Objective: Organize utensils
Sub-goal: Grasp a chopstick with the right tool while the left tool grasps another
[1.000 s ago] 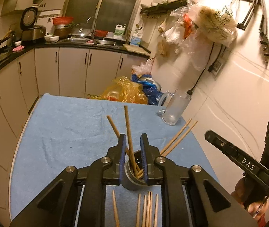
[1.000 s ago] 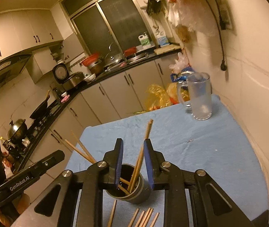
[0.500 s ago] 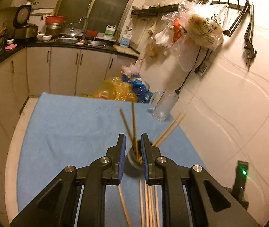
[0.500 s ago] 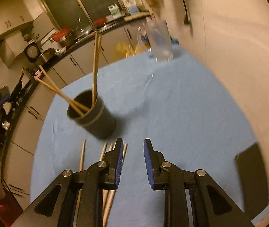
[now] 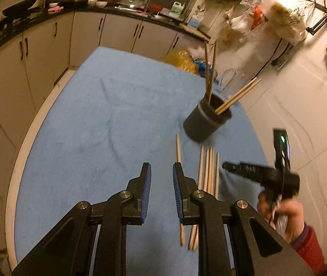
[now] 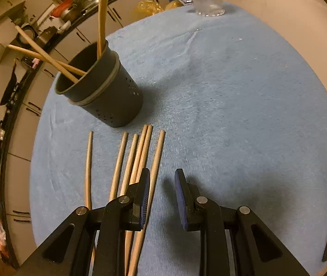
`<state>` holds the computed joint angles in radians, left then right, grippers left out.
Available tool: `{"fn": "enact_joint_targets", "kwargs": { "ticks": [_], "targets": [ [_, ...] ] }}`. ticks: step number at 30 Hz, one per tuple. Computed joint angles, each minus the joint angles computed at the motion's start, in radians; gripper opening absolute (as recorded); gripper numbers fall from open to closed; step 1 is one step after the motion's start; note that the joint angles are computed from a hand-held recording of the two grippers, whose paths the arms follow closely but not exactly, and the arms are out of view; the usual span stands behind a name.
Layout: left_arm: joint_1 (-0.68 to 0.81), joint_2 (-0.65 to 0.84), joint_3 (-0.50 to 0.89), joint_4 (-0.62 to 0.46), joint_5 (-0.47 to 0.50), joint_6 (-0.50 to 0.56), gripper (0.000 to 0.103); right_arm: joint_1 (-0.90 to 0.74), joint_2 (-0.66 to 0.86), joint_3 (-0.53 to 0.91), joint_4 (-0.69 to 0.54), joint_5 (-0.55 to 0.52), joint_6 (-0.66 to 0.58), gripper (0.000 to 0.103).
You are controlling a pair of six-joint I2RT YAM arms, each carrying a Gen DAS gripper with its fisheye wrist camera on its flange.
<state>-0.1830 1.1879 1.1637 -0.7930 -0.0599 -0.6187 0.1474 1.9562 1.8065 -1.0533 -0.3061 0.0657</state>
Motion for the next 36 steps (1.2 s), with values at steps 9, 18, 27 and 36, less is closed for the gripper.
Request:
{"fn": "enact_joint_targets", "kwargs": {
  "ticks": [9, 18, 27, 36],
  "targets": [
    [-0.024, 0.079, 0.026, -0.018, -0.022, 0.002, 0.019, 0.079, 0.038, 0.021, 0.022, 0.14, -0.047, 0.012],
    [-0.021, 0.387, 0.208, -0.016, 0.051, 0.051, 0.024, -0.033, -0.015, -0.041, 0.027, -0.035, -0.113, 0.006],
    [-0.061, 0.777, 0.577, -0.17, 0.017, 0.049, 0.024, -0.125, -0.049, -0.067, 0.01, -0.188, -0.195, 0.006],
    [-0.112, 0.862, 0.681, -0.242, -0.104, 0.024, 0.006, -0.174, -0.041, -0.063, -0.003, -0.256, -0.249, 0.006]
  ]
}}
